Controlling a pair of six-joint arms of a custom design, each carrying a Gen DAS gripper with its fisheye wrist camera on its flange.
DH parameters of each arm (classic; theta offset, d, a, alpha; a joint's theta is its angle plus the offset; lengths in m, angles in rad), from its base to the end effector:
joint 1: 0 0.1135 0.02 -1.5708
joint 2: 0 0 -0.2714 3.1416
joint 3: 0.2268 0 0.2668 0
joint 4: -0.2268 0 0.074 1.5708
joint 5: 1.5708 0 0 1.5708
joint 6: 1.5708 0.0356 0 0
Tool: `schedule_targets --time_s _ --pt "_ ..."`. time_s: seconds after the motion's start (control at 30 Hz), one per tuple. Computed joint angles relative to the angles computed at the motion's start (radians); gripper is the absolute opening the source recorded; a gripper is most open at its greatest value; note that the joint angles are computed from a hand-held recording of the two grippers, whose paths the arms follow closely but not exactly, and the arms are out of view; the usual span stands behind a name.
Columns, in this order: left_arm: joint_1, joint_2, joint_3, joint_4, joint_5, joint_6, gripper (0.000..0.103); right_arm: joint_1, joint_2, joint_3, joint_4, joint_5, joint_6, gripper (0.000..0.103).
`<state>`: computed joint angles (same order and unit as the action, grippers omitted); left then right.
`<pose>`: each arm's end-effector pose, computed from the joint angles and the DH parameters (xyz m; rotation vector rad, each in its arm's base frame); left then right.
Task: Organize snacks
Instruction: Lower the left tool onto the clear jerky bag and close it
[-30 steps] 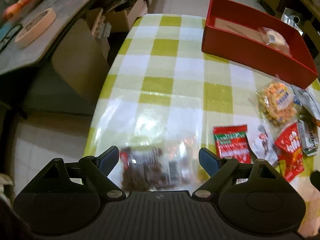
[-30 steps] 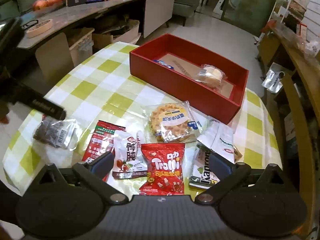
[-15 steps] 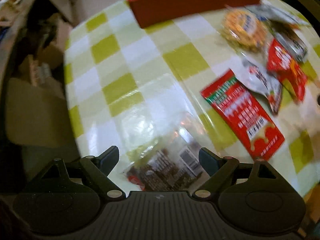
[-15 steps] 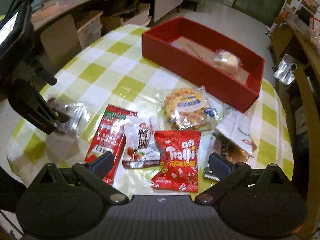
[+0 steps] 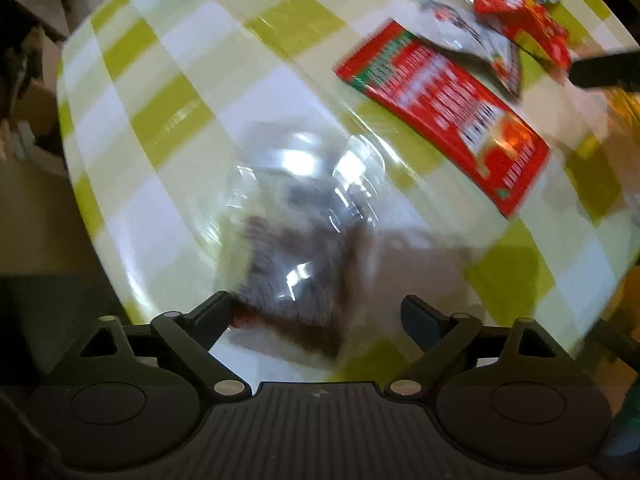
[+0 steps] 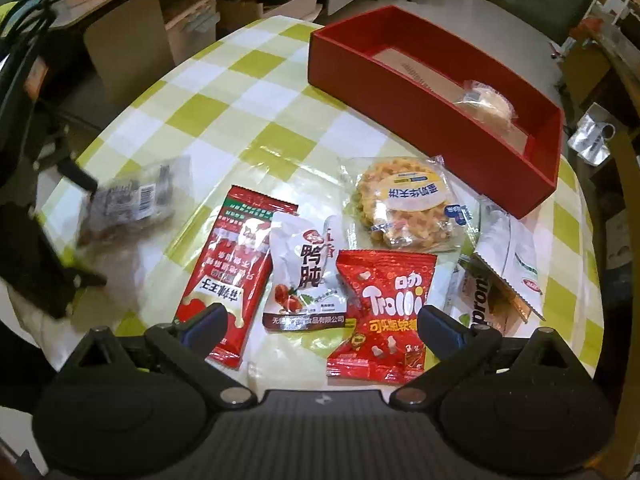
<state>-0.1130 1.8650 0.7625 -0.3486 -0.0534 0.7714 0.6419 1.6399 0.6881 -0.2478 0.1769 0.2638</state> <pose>0.2811 -0.0300 0.0596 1.2976 2.7520 0.1358 0.2264 0.1614 0.1057 -0.4687 2.6917 0.0066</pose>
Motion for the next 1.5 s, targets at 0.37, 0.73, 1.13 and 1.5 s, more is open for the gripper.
schedule_targets --time_s 0.37,0.73,1.13,1.5 --pt "0.012 -0.013 0.042 -0.060 0.007 -0.313 0.092 0.005 0.133 0.148 -0.045 -0.056 0.007 0.097" --pt "-0.168 -0.031 -0.019 0.037 -0.138 -0.423 0.095 0.007 0.213 0.198 -0.084 -0.054 0.011 0.093" --pt "-0.130 -0.073 -0.055 0.041 -0.136 -0.523 0.074 -0.008 0.223 0.208 -0.078 -0.106 0.006 0.092" --pt "-0.067 -0.062 -0.043 0.036 -0.099 -0.572 0.099 0.007 0.267 0.244 -0.077 -0.129 0.039 0.092"
